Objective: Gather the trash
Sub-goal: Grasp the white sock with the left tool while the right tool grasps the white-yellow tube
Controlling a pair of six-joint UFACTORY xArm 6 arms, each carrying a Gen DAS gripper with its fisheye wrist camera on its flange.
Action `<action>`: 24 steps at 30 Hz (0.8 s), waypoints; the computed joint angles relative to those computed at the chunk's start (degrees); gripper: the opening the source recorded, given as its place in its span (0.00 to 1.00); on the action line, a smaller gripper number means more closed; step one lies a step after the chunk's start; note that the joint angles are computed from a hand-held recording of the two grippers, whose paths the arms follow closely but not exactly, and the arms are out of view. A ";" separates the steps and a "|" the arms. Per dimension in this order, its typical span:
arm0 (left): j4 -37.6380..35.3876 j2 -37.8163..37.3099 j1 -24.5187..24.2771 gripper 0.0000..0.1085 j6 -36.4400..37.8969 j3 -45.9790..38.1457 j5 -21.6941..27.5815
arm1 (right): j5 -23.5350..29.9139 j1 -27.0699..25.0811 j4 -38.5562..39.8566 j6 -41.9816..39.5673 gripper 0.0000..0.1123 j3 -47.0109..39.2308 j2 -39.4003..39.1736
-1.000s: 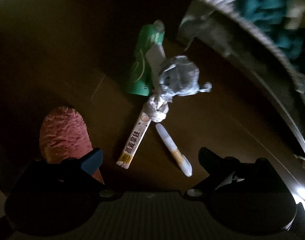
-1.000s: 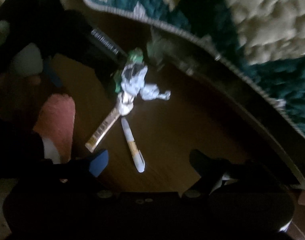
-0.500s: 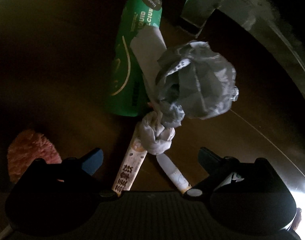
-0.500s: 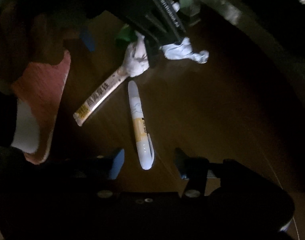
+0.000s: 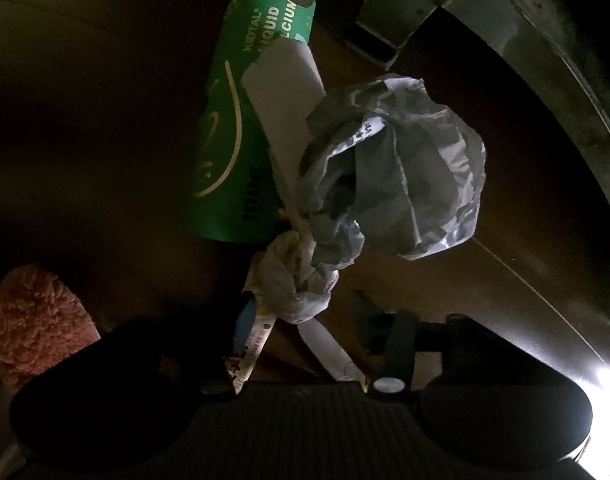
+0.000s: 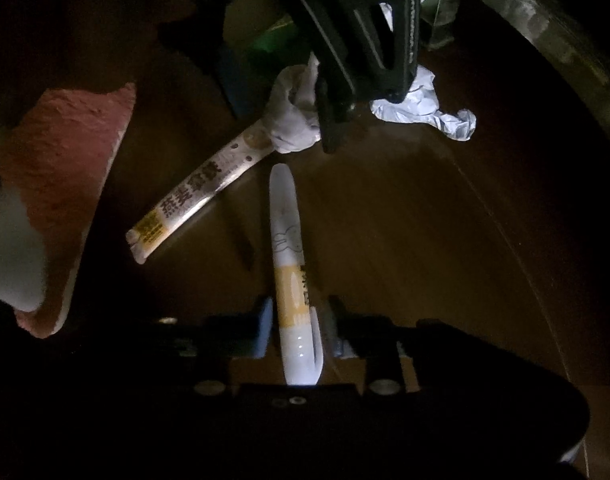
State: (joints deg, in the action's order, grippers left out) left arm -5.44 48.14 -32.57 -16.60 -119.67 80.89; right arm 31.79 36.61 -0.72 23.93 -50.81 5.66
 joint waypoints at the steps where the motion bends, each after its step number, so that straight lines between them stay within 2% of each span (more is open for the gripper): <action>1: 0.17 0.33 -0.24 0.31 -0.33 -0.56 0.41 | 0.55 0.02 -0.25 0.01 0.20 -0.42 0.39; 8: 1.23 0.28 -0.19 0.22 -0.75 -0.46 0.54 | 2.29 0.48 -1.56 1.38 0.18 -1.75 1.76; 11: 1.30 0.63 0.10 0.20 -1.26 -1.24 1.52 | 2.67 0.12 2.26 2.08 0.18 -0.47 0.07; 18: 1.52 0.55 -0.32 0.18 -2.21 -3.79 6.52 | 4.61 -1.75 12.08 12.04 0.18 5.00 -8.16; 24: -0.08 -1.17 -0.64 0.18 -3.78 -6.90 12.85 | 9.19 -2.53 13.05 24.98 0.18 9.03 -19.07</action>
